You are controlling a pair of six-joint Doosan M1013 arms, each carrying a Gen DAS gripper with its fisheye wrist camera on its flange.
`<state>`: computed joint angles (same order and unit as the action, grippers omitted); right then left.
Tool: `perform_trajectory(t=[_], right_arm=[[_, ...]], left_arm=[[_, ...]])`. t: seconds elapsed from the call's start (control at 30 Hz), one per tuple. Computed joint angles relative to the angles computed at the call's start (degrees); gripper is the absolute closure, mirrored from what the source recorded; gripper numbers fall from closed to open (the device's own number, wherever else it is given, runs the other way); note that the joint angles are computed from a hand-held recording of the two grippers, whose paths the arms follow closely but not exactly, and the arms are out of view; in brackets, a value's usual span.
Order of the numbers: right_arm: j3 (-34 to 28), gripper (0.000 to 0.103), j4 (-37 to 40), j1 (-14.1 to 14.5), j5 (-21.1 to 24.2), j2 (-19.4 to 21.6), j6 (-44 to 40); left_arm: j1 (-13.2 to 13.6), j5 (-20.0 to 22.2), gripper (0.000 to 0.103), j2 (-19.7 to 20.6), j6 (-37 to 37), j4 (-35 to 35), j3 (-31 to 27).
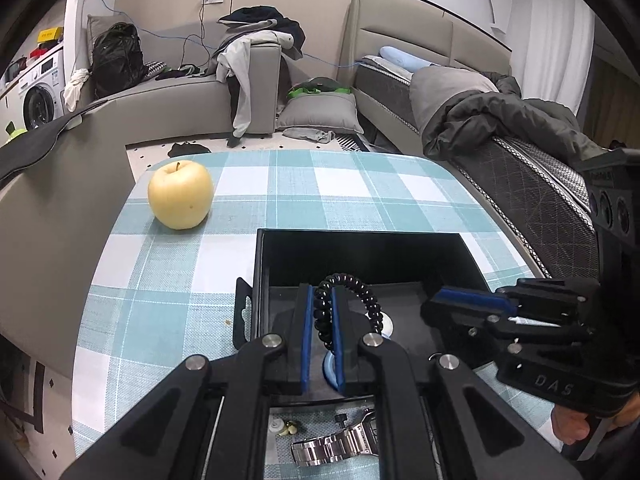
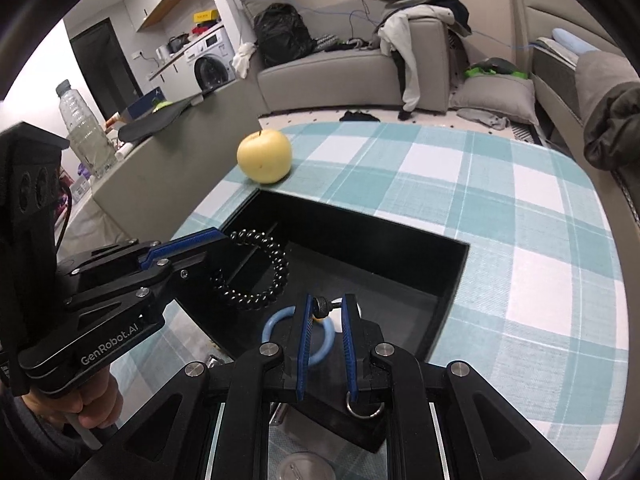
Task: Organize jewelry
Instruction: 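Lower the stud into the box with the right tool while the left tool drops the bead bracelet in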
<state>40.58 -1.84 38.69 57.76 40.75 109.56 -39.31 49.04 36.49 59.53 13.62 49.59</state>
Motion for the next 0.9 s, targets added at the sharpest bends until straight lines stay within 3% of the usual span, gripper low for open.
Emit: perform_trajectory(t=[0.47, 0.67, 0.73, 0.77, 0.83, 0.87, 0.9], right_arm=[[-3.10, 0.088, -0.56, 0.15, 4.14, 1.89, -0.58], [-0.70, 0.080, -2.12, 0.30, 1.60, 0.14, 0.07], [0.41, 0.064, -2.79, 0.29, 0.27, -0.81, 0.81], [1.86, 0.061, -3.31, 0.29, -1.26, -1.84, 1.59], [4.83, 0.044, -1.86, -0.01, -4.07, -3.91, 0.67], [5.85, 0.038, -1.59, -0.04, -4.75, -4.65, -0.02], [6.75, 0.024, -2.28, 0.09, -5.24, -5.28, -0.11]], left_arm=[[-0.26, 2.30, 0.098, 0.80, 1.78, 0.13, -0.75], [-0.20, 1.55, 0.097, 0.25, 3.67, -1.75, -0.37], [-0.15, 1.45, 0.092, -0.16, 4.09, -2.42, -0.26], [-0.10, 1.29, 0.088, -0.38, 4.04, -2.79, -0.13], [-0.21, 2.01, 0.073, -0.68, 3.76, -2.73, -0.31], [-0.30, 1.61, 0.055, -1.23, 3.96, -2.66, 0.26], [-0.41, 0.86, 0.038, -1.73, 3.75, -2.22, 0.98]])
